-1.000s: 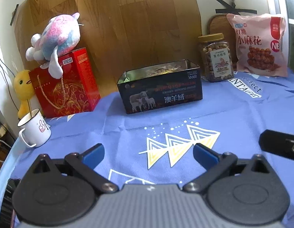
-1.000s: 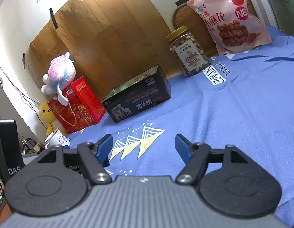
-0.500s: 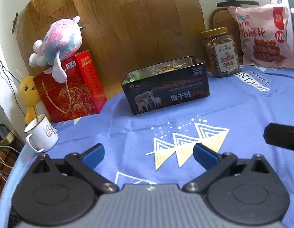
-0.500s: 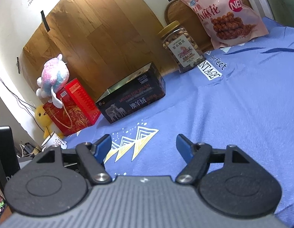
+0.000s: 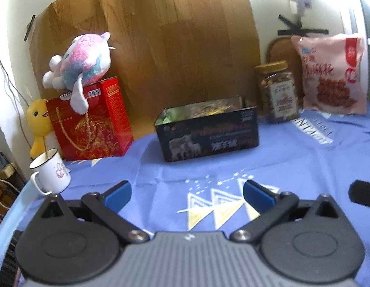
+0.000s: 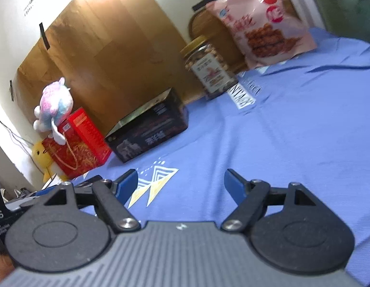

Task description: Organize snacks

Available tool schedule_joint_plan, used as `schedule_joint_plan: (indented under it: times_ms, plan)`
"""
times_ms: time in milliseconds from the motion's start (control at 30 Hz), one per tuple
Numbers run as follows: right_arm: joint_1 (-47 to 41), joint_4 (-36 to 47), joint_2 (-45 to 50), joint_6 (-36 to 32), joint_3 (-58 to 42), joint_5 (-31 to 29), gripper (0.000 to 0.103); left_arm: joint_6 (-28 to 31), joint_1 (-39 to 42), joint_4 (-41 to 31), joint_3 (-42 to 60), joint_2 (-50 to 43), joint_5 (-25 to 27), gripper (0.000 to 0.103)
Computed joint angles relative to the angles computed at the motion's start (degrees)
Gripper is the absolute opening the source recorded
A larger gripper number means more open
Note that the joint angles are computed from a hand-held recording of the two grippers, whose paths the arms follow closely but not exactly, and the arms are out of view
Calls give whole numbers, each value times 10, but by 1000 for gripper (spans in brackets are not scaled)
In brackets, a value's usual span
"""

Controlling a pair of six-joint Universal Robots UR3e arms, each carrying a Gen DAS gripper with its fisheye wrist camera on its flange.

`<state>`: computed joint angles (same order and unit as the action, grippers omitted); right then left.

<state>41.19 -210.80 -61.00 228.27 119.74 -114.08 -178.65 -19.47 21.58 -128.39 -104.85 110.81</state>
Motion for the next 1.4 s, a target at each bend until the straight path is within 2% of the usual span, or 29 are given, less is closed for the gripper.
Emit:
schedule_joint_plan:
  times_ms: [100,233,467,600,767,900,1400]
  plan:
    - [16,-12,-12,-12,10,-39,81,7,-10,-8,1,13,-7,103]
    - [22,-26,-23,-26,13,-47,81,10,-22,-12,-10,37,-4,103]
    - [25,-51,-19,-23,17,-33,81,5,-27,-94,5,64,11,103]
    - [22,-63,-13,-15,17,-11,81,-3,-29,-115,7,64,38,103]
    - [17,-67,-5,-12,14,8,81,5,-12,-110,-5,67,35,103]
    - [14,-76,-1,-10,16,15,81,21,-14,-91,-4,53,58,103]
    - [0,-66,-2,1,16,49,81,39,-10,-73,-8,42,80,103]
